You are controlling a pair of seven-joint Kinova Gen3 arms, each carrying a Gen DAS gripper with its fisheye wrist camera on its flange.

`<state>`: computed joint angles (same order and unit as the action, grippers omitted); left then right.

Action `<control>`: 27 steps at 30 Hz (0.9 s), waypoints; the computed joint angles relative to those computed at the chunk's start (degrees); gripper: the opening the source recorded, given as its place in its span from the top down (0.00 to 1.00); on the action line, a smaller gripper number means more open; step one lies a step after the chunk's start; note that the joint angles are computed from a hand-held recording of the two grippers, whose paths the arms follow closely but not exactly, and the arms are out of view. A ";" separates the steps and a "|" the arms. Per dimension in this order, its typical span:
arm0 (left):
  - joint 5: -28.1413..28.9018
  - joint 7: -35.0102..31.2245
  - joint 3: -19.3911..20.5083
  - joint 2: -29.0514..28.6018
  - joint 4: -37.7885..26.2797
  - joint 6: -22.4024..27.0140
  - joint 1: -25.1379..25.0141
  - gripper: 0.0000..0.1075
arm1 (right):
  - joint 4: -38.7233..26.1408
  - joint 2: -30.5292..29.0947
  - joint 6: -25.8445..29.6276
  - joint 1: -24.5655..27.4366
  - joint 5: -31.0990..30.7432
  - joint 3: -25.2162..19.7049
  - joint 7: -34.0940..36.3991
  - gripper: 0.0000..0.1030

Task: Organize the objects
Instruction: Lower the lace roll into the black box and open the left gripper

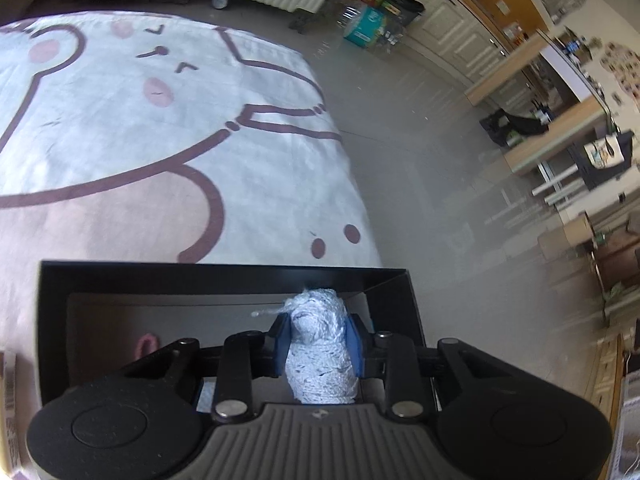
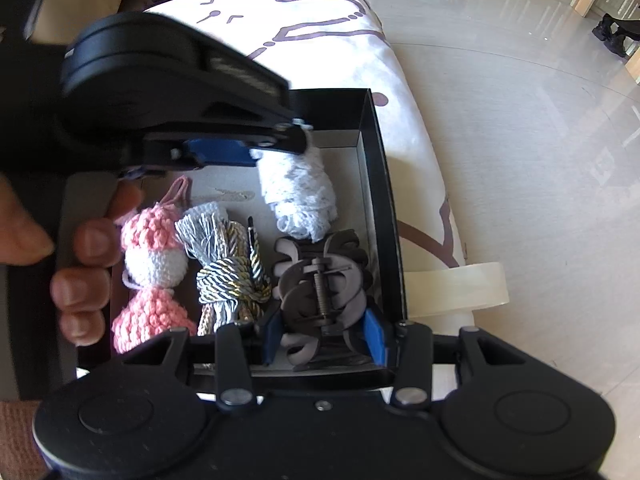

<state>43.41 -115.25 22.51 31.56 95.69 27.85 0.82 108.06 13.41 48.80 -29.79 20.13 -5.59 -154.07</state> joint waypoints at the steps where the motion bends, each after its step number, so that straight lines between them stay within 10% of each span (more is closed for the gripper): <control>1: -0.53 -0.19 -0.10 0.37 -0.61 0.46 0.33 0.72 | -0.03 0.03 0.02 -0.01 0.01 -0.01 0.00 0.57; 27: -7.81 6.37 -6.21 -7.13 0.59 6.25 1.64 0.59 | 0.95 -4.80 2.12 -2.76 7.41 -1.35 -12.87 0.57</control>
